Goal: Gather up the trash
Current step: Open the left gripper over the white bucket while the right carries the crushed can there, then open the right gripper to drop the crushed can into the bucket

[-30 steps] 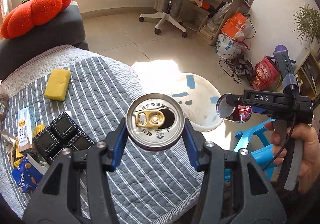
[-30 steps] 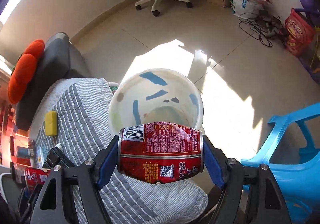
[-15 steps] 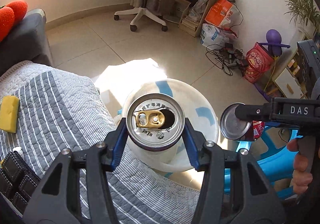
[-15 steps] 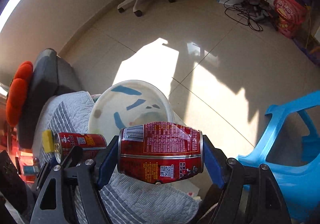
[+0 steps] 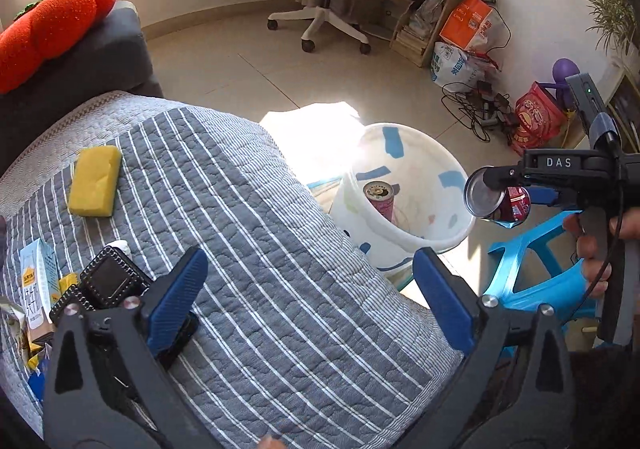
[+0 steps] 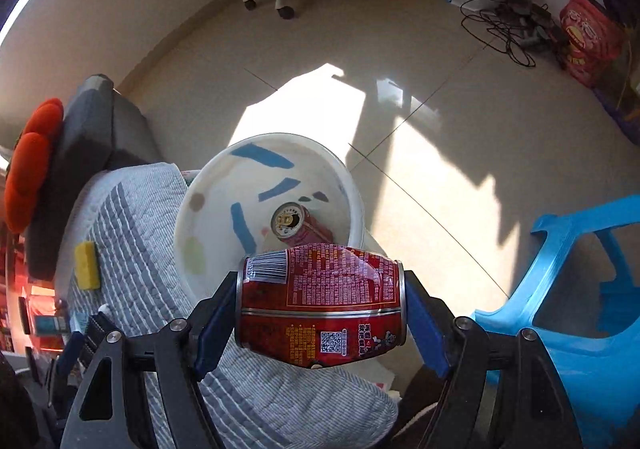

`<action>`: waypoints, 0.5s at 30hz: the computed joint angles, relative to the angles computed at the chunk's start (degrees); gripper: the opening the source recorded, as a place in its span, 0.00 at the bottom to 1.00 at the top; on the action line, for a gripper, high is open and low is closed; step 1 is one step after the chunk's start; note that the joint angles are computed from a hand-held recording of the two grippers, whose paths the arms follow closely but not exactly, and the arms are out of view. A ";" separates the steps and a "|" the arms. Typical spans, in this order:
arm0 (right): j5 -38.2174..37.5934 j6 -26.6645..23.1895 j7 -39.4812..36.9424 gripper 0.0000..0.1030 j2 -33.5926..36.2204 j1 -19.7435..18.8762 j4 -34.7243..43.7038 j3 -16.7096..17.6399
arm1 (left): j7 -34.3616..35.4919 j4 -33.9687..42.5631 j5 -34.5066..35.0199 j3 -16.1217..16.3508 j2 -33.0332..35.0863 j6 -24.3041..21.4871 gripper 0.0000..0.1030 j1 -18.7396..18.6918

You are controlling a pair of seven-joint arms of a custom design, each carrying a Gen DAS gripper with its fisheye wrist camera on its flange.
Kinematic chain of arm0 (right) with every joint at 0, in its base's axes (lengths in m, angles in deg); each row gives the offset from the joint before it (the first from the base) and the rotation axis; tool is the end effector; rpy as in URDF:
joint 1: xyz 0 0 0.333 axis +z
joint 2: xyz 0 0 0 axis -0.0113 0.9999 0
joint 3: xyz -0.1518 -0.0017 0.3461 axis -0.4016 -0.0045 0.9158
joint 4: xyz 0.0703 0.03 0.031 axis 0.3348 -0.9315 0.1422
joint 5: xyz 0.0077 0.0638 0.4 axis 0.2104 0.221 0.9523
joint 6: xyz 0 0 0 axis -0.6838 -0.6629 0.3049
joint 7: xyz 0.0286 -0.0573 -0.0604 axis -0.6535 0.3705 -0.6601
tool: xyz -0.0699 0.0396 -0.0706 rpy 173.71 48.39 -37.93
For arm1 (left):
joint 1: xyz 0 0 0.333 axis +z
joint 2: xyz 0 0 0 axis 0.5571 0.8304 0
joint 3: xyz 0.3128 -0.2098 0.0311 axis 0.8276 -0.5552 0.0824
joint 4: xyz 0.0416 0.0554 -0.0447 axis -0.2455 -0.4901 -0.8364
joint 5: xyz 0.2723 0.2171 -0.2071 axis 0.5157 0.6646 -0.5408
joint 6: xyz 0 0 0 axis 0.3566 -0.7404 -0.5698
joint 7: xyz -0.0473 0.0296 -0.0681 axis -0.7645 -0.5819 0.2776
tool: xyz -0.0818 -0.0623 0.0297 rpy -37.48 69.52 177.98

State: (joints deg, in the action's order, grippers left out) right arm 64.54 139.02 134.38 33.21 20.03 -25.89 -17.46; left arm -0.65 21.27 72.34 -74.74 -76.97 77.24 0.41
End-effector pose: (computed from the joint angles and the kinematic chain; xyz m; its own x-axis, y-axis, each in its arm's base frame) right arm 0.5671 0.2467 0.8105 -0.0153 -0.9885 -0.1507 -0.9575 0.0578 -0.2824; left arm 0.4429 -0.4361 0.8183 0.2595 -0.9525 0.1595 -0.7636 -0.3035 -0.5699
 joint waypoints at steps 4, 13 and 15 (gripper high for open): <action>-1.41 -0.20 -0.65 0.76 0.69 0.96 0.27 0.38 | -3.07 -5.88 -1.23 -0.76 -5.31 -2.60 0.99 0.73; -4.36 -1.04 -0.70 0.77 2.42 3.57 1.07 0.62 | -9.75 -17.10 -2.31 -3.70 -15.64 -4.12 0.99 4.99; -5.42 -1.22 -1.03 0.77 2.80 4.20 1.35 0.61 | -10.23 -18.76 -3.29 -4.19 -17.26 -4.34 0.99 5.88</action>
State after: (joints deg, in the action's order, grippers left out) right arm 59.13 137.79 133.35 36.00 24.23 -24.53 -16.85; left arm -10.88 2.51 69.05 -78.93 -94.24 72.91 6.29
